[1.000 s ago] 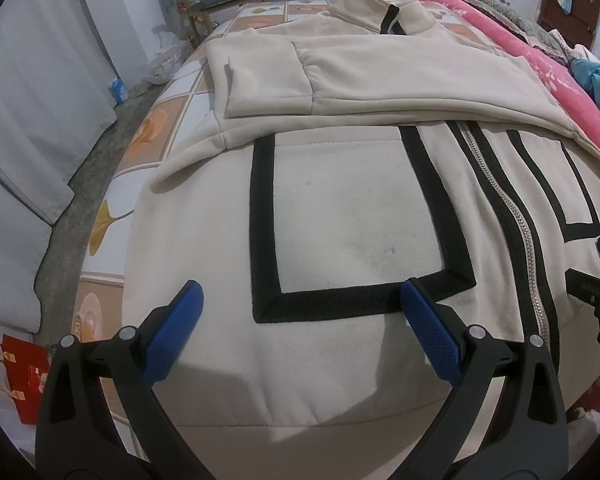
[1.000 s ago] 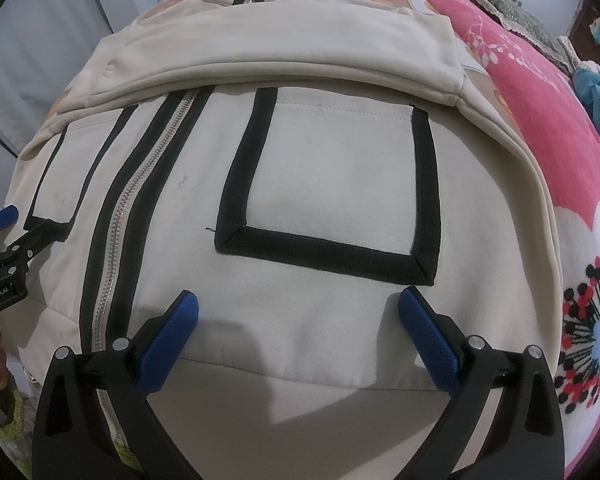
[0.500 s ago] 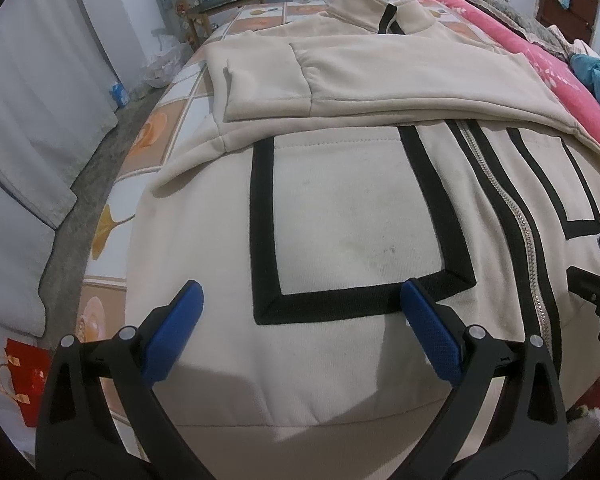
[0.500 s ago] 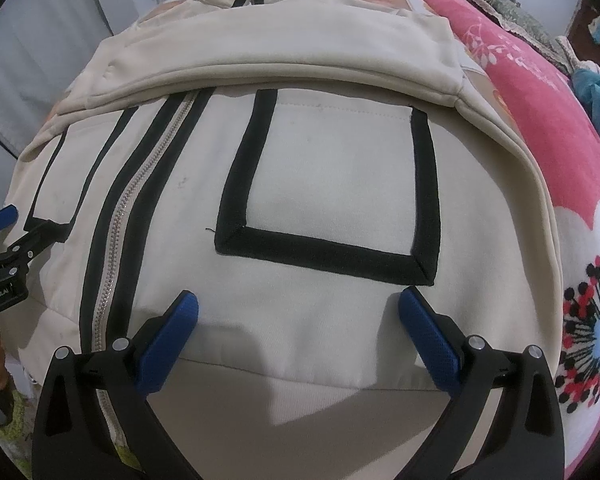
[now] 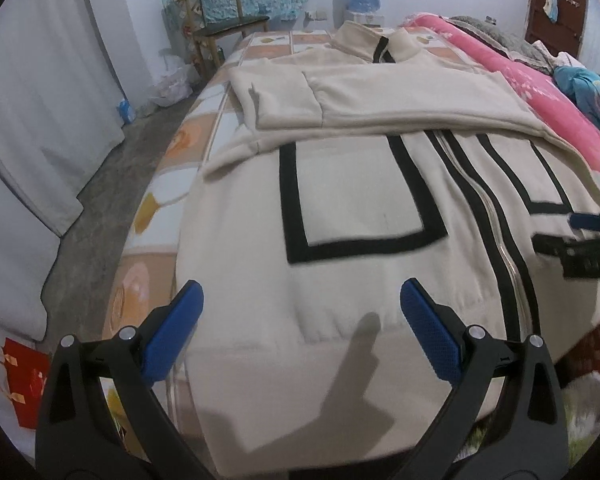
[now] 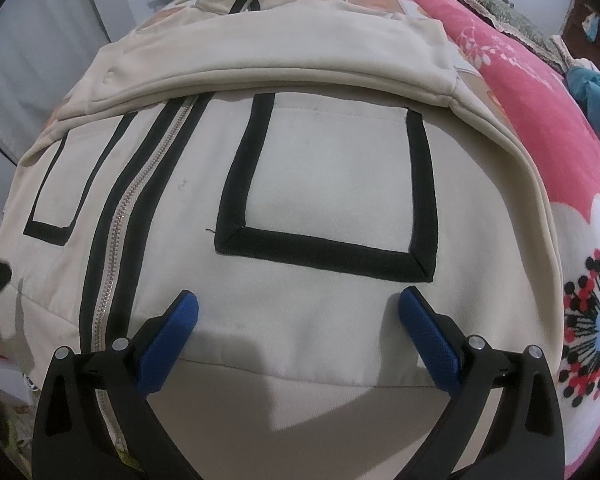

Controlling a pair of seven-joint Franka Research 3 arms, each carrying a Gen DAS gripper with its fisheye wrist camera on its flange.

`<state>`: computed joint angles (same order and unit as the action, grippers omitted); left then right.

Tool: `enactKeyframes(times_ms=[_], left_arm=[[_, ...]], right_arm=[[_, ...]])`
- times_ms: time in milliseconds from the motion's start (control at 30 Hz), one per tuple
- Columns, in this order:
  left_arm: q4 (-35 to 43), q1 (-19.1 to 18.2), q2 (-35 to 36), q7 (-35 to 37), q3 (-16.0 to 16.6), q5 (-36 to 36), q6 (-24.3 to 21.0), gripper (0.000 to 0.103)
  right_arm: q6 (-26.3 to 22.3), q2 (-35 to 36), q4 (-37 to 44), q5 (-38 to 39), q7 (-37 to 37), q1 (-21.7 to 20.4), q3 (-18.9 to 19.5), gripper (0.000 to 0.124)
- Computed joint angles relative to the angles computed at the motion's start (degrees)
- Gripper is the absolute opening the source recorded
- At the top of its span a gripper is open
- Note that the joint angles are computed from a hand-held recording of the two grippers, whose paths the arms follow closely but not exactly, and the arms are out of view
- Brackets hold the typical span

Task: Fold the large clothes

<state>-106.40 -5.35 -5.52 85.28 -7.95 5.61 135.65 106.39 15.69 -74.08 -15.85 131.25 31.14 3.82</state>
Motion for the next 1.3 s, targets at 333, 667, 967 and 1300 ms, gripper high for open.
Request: enactKeyframes(times_ms=[333,667,967,1300], left_arm=[[-2.7,-0.4,-2.6,2.7,1.2,-6.9,-0.6,0.095],[-4.8,0.8,-4.2,5.5,2.7,-12.5,-2.9,0.094],[-7.4,2.2,-4.1,6.1,4.9,-20.8,-2.6,0.078],[-9.9,1.8,-6.1,16.8,8.9,-42.5,-0.1,0.071]], right_arm=[[0.5,-0.5,-0.7,-0.1,0.1,-0.2,0.0,0.097],[0.4,-0.6,-0.9,-1.2,2.3,0.0,0.0,0.097],[0.4,-0.3,-0.6,-1.6,3.3,0.3,-0.1,0.097],[1.6,-1.1,-2.1,-2.2,4.3,0.2,0.0,0.097]])
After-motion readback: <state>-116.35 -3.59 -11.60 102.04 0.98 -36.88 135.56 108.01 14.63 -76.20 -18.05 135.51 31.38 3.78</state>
